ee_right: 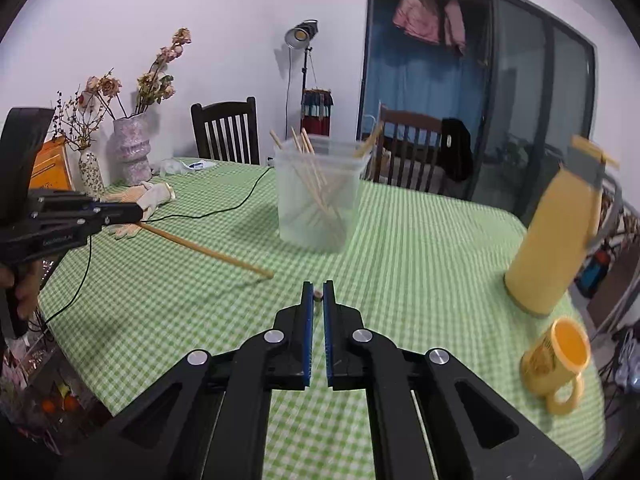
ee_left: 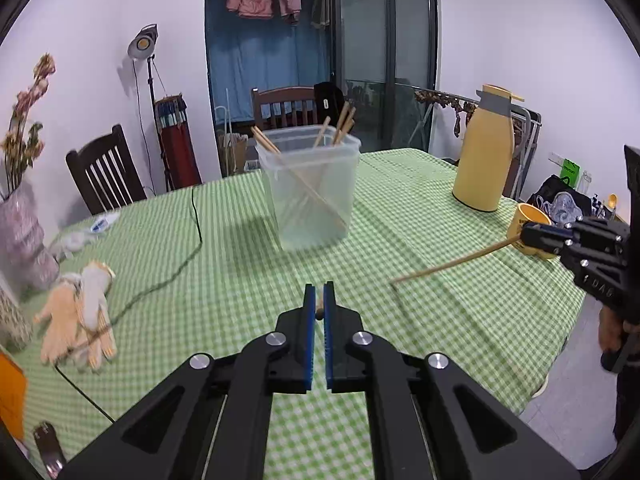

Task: Organize utensils
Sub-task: 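Lift the right tool's chopstick toward the container while the left tool lifts its own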

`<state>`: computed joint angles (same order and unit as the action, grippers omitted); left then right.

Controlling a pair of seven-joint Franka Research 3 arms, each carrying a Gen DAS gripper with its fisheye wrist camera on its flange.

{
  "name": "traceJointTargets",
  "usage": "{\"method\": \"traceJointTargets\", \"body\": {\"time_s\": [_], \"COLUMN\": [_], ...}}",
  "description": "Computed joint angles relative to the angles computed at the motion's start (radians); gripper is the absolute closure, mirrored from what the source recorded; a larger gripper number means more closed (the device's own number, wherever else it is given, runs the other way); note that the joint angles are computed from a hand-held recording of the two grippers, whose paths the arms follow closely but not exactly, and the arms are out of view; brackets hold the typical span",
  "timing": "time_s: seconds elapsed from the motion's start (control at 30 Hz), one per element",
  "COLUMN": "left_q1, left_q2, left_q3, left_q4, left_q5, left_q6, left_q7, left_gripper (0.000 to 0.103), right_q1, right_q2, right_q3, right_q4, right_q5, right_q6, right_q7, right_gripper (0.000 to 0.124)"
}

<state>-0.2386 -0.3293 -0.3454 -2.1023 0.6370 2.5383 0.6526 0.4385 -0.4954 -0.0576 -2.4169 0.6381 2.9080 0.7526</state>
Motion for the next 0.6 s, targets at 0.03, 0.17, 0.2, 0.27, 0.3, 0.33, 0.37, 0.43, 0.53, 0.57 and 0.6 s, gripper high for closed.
{"method": "traceJointTargets", "body": {"time_s": [0.03, 0.17, 0.2, 0.27, 0.3, 0.33, 0.37, 0.43, 0.53, 0.57, 0.6], "left_q1": [-0.002, -0.013, -0.014, -0.016, -0.015, -0.014, -0.011, -0.002, 0.007, 0.009, 0.011], "left_q2": [0.004, 0.039, 0.054, 0.094, 0.112, 0.141, 0.169, 0.211, 0.267, 0.283, 0.297], "left_q3": [0.011, 0.062, 0.074, 0.093, 0.097, 0.105, 0.110, 0.113, 0.115, 0.118, 0.121], "left_q4": [0.014, 0.083, 0.106, 0.165, 0.191, 0.233, 0.270, 0.326, 0.402, 0.424, 0.441], "left_q5": [-0.010, -0.092, -0.120, -0.176, -0.197, -0.227, -0.248, -0.266, -0.276, -0.284, -0.295], "left_q6": [0.001, 0.020, 0.023, 0.012, 0.006, -0.007, -0.019, -0.040, -0.069, -0.075, -0.079], "left_q7": [0.023, 0.140, 0.173, 0.244, 0.271, 0.309, 0.334, 0.370, 0.407, 0.418, 0.433], "left_gripper": [0.102, 0.102, 0.102, 0.102, 0.102, 0.102, 0.102, 0.102, 0.102, 0.102, 0.102], "right_q1": [-0.002, 0.006, -0.001, -0.022, -0.036, -0.051, -0.068, -0.099, -0.140, -0.150, -0.158], "right_q2": [0.003, 0.057, 0.077, 0.130, 0.157, 0.197, 0.221, 0.288, 0.355, 0.374, 0.388], "right_q3": [0.001, -0.023, -0.024, -0.024, -0.020, -0.017, -0.007, 0.012, 0.044, 0.054, 0.061], "right_q4": [0.009, 0.102, 0.133, 0.212, 0.252, 0.310, 0.344, 0.436, 0.527, 0.553, 0.573], "right_q5": [-0.006, -0.005, -0.001, 0.004, 0.006, 0.004, 0.000, -0.014, -0.045, -0.057, -0.063], "right_q6": [0.000, -0.063, -0.090, -0.163, -0.199, -0.249, -0.273, -0.343, -0.402, -0.416, -0.428], "right_q7": [-0.001, -0.025, -0.021, -0.011, -0.005, 0.005, 0.017, 0.044, 0.078, 0.092, 0.098], "right_gripper": [0.119, 0.119, 0.119, 0.119, 0.119, 0.119, 0.119, 0.119, 0.119, 0.119, 0.119]}}
